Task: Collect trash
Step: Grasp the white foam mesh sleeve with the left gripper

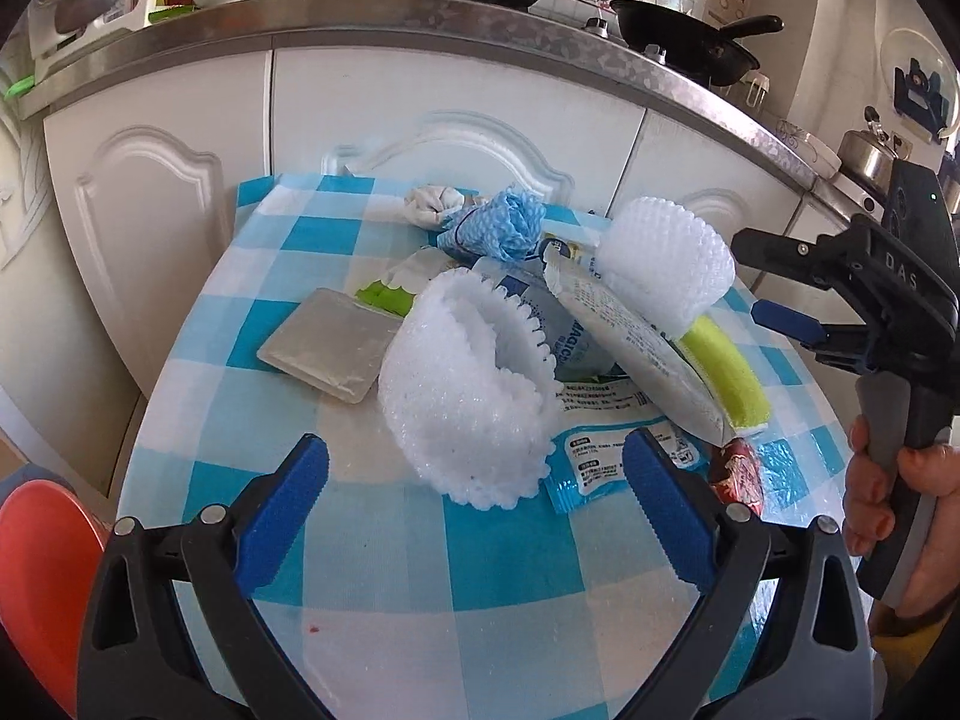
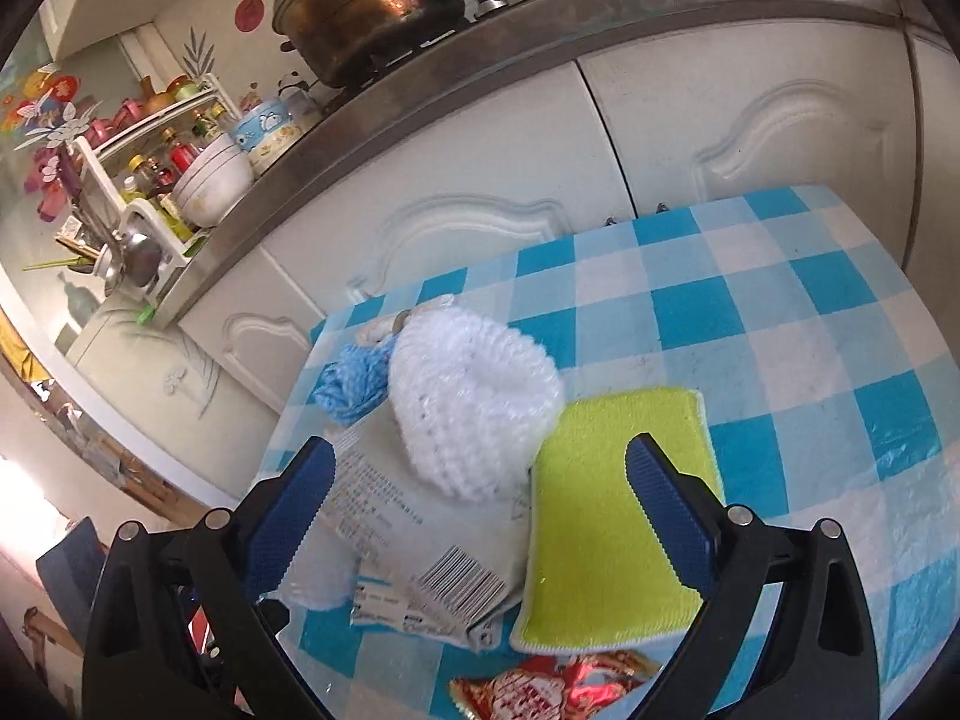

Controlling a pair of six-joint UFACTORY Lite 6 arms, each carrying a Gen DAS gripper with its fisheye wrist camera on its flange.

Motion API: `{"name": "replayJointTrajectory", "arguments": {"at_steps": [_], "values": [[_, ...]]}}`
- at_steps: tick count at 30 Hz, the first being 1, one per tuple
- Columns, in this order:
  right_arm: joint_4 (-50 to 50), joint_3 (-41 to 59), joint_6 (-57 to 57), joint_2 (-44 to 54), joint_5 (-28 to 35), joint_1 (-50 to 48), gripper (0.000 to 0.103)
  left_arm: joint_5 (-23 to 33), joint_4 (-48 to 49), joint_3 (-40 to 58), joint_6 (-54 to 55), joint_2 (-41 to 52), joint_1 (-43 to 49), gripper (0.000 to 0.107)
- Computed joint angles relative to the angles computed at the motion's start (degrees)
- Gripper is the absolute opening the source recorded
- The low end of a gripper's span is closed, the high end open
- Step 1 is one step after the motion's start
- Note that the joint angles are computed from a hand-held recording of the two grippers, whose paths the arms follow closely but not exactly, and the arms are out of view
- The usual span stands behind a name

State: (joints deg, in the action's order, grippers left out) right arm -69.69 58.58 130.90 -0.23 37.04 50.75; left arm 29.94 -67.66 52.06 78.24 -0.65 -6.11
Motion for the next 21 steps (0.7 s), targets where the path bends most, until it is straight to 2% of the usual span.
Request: {"name": "replayJointTrajectory", "arguments": {"at_steps": [3, 5, 6, 7, 9, 13, 16, 21], "values": [[-2.2, 0.6, 0.0, 1.5, -5.9, -4.8, 0.097, -2.5, 0.7, 1.8, -1.2, 2.7, -2.2, 0.094], [-2.1, 1.9, -0.8, 3.5, -9.7, -7.4, 0.097, -3.9, 2.4, 3.2, -3.9, 4.5, -3.3, 0.081], [-3.2, 2.4, 0.2, 4.5, -11.1, -8.0, 0.095, -3.8, 3.5, 4.0, -5.4, 5.4, -3.4, 0.070], [-3.8, 2.9, 0.6, 5.3, -11.8, -8.3, 0.087, -3.7, 4.3, 4.8, -6.8, 6.4, -3.4, 0.064], [-2.3, 4.2, -1.0, 7.0, -12.0, -8.4, 0.059, -3.6, 3.0, 4.9, -6.1, 6.7, -2.8, 0.055], [-4.7, 4.3, 1.7, 7.2, -8.8, -5.8, 0.044, -2.0, 1.5, 4.1, -5.0, 5.5, -0.6, 0.037], [-6.4, 3.5, 4.0, 5.8, -5.6, -2.8, 0.038, -0.5, 0.8, 3.2, -4.8, 4.3, 1.4, 0.032], [-6.4, 3.6, 6.1, 3.9, 1.1, 4.3, 0.035, 4.1, -0.1, -0.3, -3.8, -1.2, 6.2, 0.030]]}}
